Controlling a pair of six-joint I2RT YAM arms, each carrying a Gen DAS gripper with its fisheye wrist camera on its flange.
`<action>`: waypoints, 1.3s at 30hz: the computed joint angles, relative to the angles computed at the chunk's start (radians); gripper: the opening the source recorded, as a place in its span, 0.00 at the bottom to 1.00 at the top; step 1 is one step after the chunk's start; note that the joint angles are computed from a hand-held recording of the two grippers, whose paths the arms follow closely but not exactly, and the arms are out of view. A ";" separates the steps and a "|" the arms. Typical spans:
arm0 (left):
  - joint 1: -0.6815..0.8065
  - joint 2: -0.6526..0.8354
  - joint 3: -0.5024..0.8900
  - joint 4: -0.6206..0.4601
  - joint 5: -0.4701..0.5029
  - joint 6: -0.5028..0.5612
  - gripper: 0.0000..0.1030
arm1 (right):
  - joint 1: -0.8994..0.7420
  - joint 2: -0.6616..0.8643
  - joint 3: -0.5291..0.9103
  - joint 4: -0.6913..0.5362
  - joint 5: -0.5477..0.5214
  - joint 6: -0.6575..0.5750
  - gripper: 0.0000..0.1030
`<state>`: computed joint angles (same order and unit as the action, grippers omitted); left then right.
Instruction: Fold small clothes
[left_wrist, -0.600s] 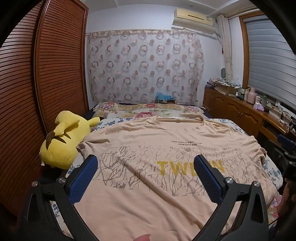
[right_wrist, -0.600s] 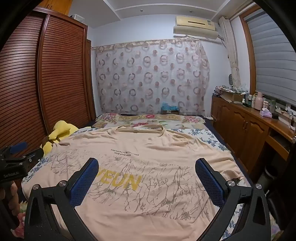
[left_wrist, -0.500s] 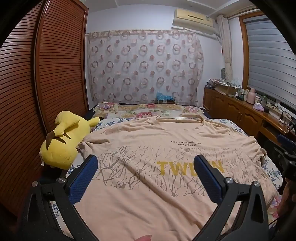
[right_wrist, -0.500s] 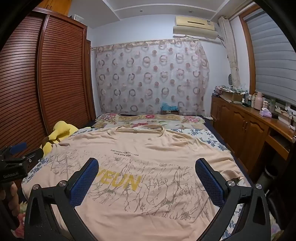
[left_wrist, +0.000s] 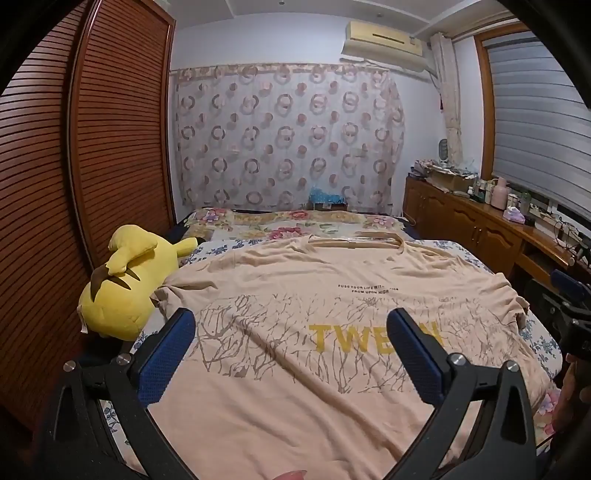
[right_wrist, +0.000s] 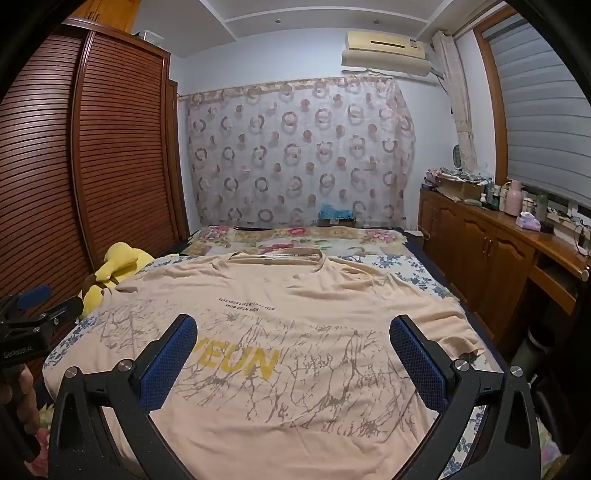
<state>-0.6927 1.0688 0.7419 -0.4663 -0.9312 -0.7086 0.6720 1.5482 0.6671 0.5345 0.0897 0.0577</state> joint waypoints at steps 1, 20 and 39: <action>-0.013 -0.010 0.016 -0.036 -0.010 -0.012 1.00 | 0.000 -0.001 -0.002 0.002 0.000 0.001 1.00; -0.026 -0.022 -0.005 -0.027 -0.021 -0.012 1.00 | -0.007 0.001 0.002 -0.005 -0.014 0.017 1.00; -0.036 -0.019 0.010 -0.051 -0.029 -0.020 1.00 | 0.002 0.015 0.003 0.019 0.000 0.024 1.00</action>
